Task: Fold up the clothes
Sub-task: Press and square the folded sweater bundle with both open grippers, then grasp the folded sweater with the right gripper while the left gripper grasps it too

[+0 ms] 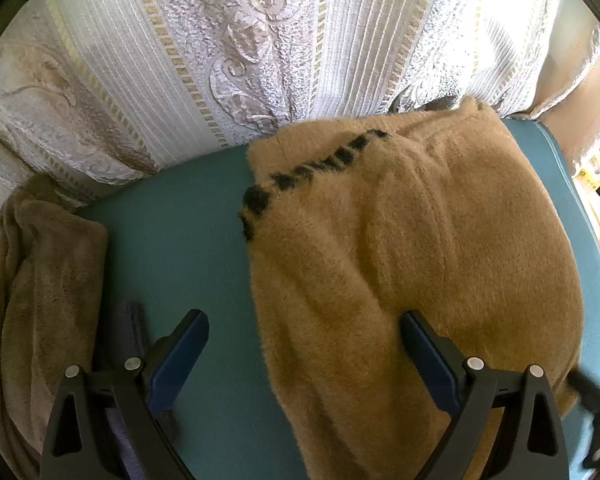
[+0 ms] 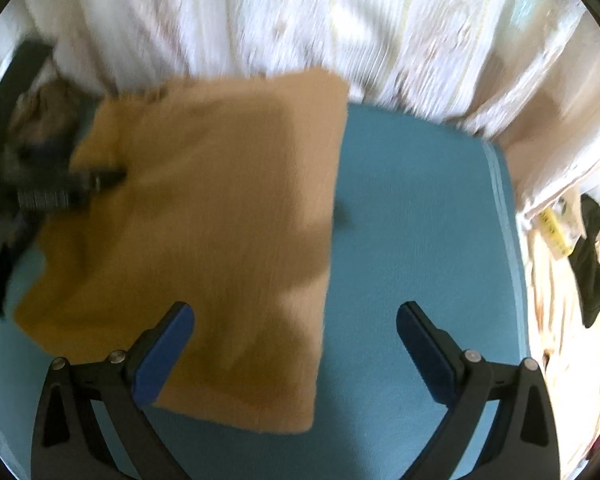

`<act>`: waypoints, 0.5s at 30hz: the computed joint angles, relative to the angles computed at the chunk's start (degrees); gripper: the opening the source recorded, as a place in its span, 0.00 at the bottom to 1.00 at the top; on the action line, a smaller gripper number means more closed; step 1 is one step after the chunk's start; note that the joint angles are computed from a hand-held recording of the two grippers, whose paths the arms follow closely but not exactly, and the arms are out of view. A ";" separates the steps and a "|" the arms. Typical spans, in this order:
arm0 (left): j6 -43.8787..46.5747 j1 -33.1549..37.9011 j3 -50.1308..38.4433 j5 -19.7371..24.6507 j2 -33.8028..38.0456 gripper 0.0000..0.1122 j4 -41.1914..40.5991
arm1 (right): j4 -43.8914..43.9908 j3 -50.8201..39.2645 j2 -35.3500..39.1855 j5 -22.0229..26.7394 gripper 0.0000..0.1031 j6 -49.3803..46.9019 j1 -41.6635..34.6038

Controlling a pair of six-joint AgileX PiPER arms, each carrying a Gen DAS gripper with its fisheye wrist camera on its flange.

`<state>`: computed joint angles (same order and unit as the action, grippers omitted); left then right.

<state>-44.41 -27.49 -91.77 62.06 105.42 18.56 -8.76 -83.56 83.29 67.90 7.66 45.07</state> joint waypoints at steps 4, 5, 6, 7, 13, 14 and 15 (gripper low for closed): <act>-0.17 0.12 1.93 -0.71 -1.56 0.89 -0.32 | 1.40 -7.91 6.85 -1.23 0.98 -3.02 -2.54; -0.11 0.47 2.71 -1.56 -1.99 0.90 -0.89 | 1.32 -9.82 8.78 -0.64 0.98 -3.17 -2.28; -0.01 0.87 3.52 -2.49 -2.41 0.90 -1.54 | 0.78 -10.10 9.52 -0.02 0.98 -1.82 -0.81; 0.61 1.94 4.54 -4.15 -2.75 0.90 -3.24 | 0.86 -11.15 11.45 -0.09 0.98 -0.94 0.04; 16.02 14.21 20.22 -22.48 -8.75 0.90 -32.53 | 7.69 -9.95 13.55 -2.41 0.98 -3.78 -2.24; 20.93 16.00 22.79 -25.17 -9.86 0.90 -38.26 | 10.83 -9.36 13.53 -2.65 0.98 -6.29 -4.42; 25.85 17.53 24.62 -26.83 -10.60 0.90 -43.25 | 14.32 -9.67 13.82 -2.13 0.98 -8.46 -6.45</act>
<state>-18.56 -9.96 -67.15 35.23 94.82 -24.69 5.56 -93.23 97.11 65.77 -0.81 38.61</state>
